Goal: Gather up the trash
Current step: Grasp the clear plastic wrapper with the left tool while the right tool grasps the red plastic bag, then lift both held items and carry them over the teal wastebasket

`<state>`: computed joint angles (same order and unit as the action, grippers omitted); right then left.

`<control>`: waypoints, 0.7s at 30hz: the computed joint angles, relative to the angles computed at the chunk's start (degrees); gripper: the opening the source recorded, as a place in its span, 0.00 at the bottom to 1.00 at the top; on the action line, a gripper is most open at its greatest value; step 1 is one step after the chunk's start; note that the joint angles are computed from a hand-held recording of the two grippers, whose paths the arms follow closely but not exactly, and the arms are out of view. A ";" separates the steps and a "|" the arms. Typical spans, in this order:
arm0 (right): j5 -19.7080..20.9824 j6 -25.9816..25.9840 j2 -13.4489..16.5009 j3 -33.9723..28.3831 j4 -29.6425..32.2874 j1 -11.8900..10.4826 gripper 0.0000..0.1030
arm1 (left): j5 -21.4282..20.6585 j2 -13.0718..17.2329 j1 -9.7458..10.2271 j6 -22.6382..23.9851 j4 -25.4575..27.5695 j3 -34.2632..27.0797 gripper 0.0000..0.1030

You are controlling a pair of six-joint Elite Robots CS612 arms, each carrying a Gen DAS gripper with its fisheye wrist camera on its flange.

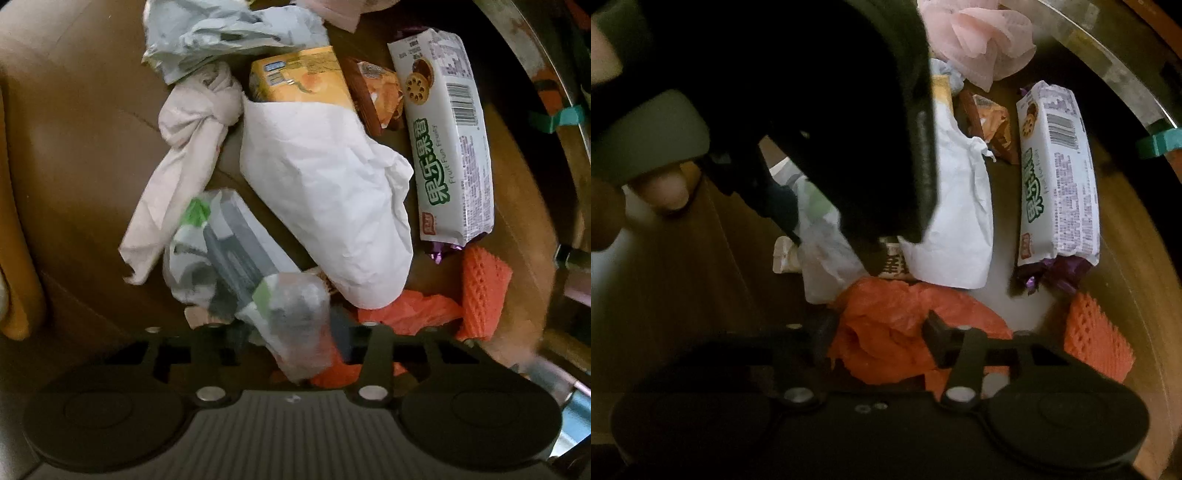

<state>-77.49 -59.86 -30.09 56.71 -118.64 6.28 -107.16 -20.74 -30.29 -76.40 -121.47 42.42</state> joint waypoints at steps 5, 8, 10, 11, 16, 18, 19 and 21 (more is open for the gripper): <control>-0.51 2.33 -1.07 -0.05 0.49 0.12 0.36 | -0.22 -1.32 0.01 -1.70 0.02 1.23 0.31; -0.53 4.18 -2.46 0.91 0.70 -0.12 0.36 | 0.08 -2.12 -0.08 -1.51 1.36 1.00 0.31; -0.63 5.02 -3.50 1.81 0.31 -0.30 0.36 | -0.39 -2.35 -0.06 -0.27 3.73 -0.11 0.31; -0.54 5.33 -3.55 1.95 -0.20 -0.47 0.36 | -0.25 -2.56 -0.22 0.31 4.34 -0.33 0.31; 1.36 7.05 -6.89 3.75 -1.76 -1.24 0.36 | 2.07 -4.93 -0.65 3.54 5.94 -0.03 0.31; 2.35 8.38 -7.58 3.79 -3.12 -1.47 0.35 | 3.55 -6.75 -0.92 4.39 5.07 1.54 0.31; 2.98 9.18 -8.55 4.47 -4.30 -1.67 0.35 | 4.87 -7.40 -1.16 4.90 4.96 1.70 0.31; 4.54 10.90 -10.42 6.03 -6.89 -2.14 0.35 | 7.53 -9.52 -1.59 6.66 2.81 3.41 0.31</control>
